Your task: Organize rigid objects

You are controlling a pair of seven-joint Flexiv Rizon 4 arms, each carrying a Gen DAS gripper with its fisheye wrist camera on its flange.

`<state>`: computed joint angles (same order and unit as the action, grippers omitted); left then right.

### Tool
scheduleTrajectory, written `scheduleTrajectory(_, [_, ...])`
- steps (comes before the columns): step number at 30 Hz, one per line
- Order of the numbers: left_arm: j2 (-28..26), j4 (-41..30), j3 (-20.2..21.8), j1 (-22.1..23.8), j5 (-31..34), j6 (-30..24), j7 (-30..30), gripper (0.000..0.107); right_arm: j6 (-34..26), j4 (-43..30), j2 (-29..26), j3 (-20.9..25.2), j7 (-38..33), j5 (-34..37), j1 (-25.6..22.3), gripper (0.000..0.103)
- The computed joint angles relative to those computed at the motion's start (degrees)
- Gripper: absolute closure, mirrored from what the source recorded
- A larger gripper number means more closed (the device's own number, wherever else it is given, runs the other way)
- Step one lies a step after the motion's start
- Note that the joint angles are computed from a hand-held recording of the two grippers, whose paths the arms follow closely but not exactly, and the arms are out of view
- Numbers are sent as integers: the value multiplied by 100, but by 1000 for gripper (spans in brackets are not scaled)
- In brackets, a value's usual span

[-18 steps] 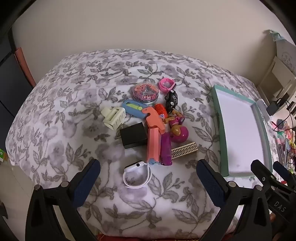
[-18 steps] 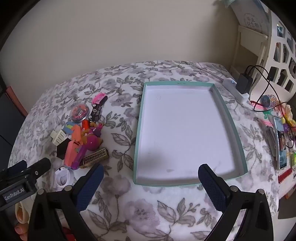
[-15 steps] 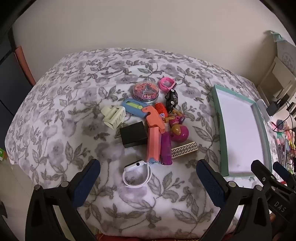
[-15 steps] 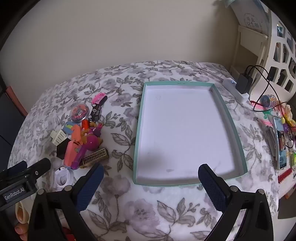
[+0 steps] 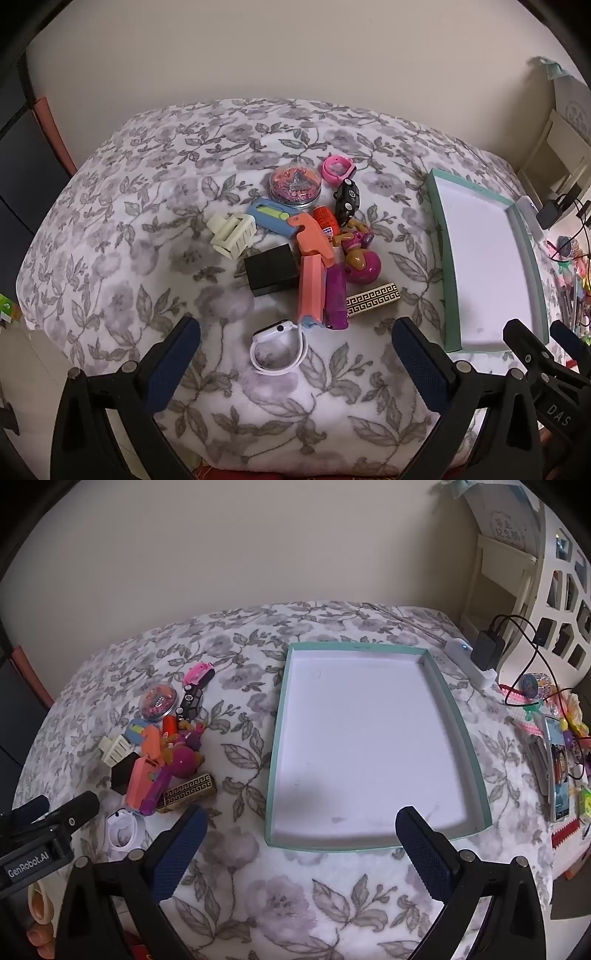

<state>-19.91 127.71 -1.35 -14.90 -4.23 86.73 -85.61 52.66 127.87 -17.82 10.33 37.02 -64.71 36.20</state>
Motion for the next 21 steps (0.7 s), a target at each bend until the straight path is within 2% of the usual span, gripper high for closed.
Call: scheduleTrajectory(21, [7, 30, -8, 8, 12, 26, -10, 4, -9, -13, -24, -3, -43, 50, 9, 0])
